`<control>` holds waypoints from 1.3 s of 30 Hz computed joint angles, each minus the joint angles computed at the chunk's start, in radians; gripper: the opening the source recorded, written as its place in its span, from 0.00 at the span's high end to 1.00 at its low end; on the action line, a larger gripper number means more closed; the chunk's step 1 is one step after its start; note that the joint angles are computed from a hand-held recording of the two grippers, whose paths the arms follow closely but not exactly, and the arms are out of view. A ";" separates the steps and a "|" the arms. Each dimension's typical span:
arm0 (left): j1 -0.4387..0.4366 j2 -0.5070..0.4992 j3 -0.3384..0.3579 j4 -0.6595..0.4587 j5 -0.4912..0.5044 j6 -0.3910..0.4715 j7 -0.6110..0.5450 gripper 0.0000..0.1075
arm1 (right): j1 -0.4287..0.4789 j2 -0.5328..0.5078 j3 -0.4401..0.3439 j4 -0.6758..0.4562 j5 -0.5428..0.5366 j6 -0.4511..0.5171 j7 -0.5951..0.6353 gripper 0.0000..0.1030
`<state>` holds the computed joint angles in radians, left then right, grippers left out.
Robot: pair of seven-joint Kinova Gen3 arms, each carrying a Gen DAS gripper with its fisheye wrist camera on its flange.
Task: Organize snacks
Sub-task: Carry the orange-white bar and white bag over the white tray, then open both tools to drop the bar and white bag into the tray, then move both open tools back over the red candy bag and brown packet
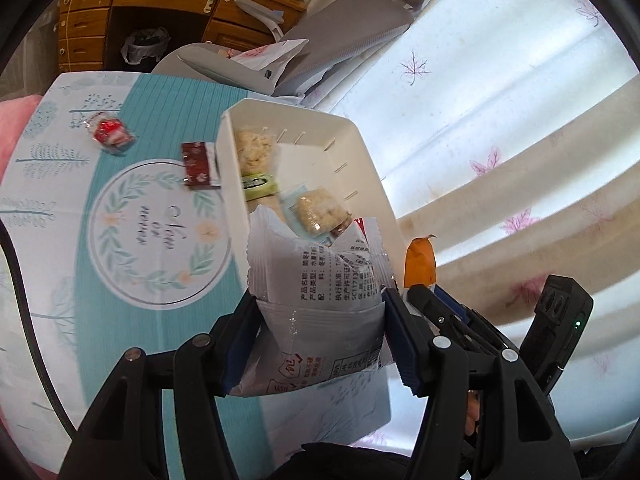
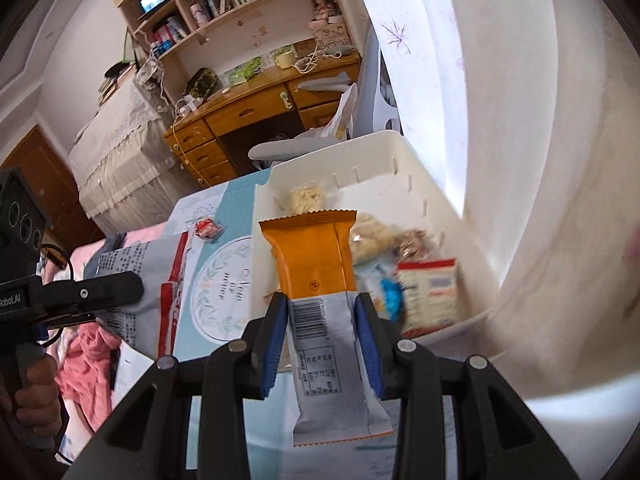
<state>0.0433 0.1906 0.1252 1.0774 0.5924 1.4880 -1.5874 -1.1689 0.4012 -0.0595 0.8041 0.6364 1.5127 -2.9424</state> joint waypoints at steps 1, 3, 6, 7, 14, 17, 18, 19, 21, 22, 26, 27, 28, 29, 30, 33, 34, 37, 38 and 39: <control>0.011 0.000 0.002 0.007 -0.007 -0.019 0.010 0.45 | 0.011 -0.011 -0.002 0.017 -0.005 -0.008 0.015 0.66; 0.042 0.002 0.010 0.019 -0.025 -0.067 0.043 0.45 | 0.038 -0.037 -0.009 0.056 -0.010 -0.031 0.043 0.66; 0.079 0.014 0.021 0.023 -0.046 -0.125 0.087 0.45 | 0.079 -0.066 -0.023 0.098 -0.012 -0.058 0.087 0.66; 0.096 0.021 0.025 0.019 -0.058 -0.146 0.106 0.45 | 0.089 -0.071 -0.027 0.108 -0.008 -0.065 0.100 0.66; 0.173 0.079 0.047 -0.027 -0.135 -0.209 0.177 0.45 | 0.152 -0.091 -0.047 0.158 0.002 -0.113 0.183 0.66; 0.207 0.107 0.047 -0.065 -0.185 -0.198 0.230 0.36 | 0.173 -0.084 -0.047 0.156 -0.015 -0.112 0.202 0.66; 0.218 0.115 0.046 -0.078 -0.204 -0.188 0.248 0.27 | 0.175 -0.081 -0.045 0.154 -0.016 -0.107 0.199 0.66; 0.223 0.116 0.046 -0.082 -0.216 -0.182 0.258 0.20 | 0.175 -0.075 -0.042 0.147 -0.016 -0.096 0.197 0.65; 0.230 0.120 0.045 -0.085 -0.233 -0.174 0.278 0.19 | 0.182 -0.059 -0.041 0.122 -0.037 -0.071 0.209 0.59; 0.228 0.119 0.045 -0.082 -0.234 -0.173 0.282 0.19 | 0.191 -0.061 -0.041 0.128 -0.055 -0.080 0.207 0.53; 0.211 0.102 0.041 -0.053 -0.234 -0.165 0.286 0.19 | 0.198 -0.078 -0.041 0.156 -0.080 -0.106 0.155 0.39; 0.205 0.097 0.040 -0.045 -0.232 -0.166 0.283 0.19 | 0.195 -0.075 -0.041 0.152 -0.079 -0.100 0.145 0.37; 0.195 0.087 0.038 -0.029 -0.228 -0.166 0.278 0.19 | 0.192 -0.071 -0.041 0.148 -0.079 -0.095 0.133 0.36; 0.186 0.079 0.036 -0.015 -0.223 -0.165 0.271 0.19 | 0.192 -0.069 -0.041 0.143 -0.082 -0.093 0.126 0.36; 0.175 0.070 0.034 0.001 -0.217 -0.164 0.261 0.19 | 0.188 -0.067 -0.041 0.142 -0.084 -0.092 0.113 0.36; 0.149 0.053 0.025 0.030 -0.212 -0.146 0.241 0.19 | 0.183 -0.055 -0.041 0.133 -0.109 -0.088 0.054 0.36; 0.135 0.044 0.021 0.044 -0.205 -0.138 0.229 0.19 | 0.177 -0.048 -0.040 0.127 -0.113 -0.086 0.032 0.36; 0.090 0.022 0.008 0.074 -0.181 -0.107 0.179 0.19 | 0.148 -0.015 -0.034 0.089 -0.119 -0.058 -0.019 0.36; 0.075 0.015 0.003 0.083 -0.174 -0.097 0.159 0.19 | 0.136 -0.001 -0.029 0.071 -0.120 -0.047 -0.036 0.36; 0.067 0.013 0.000 0.085 -0.172 -0.088 0.148 0.19 | 0.121 0.013 -0.023 0.051 -0.119 -0.032 -0.055 0.36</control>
<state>0.1101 0.2035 0.1250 1.1621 0.4204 1.3997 -1.4395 -1.0483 0.4143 -0.0829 0.8554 0.5175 1.4803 -2.9970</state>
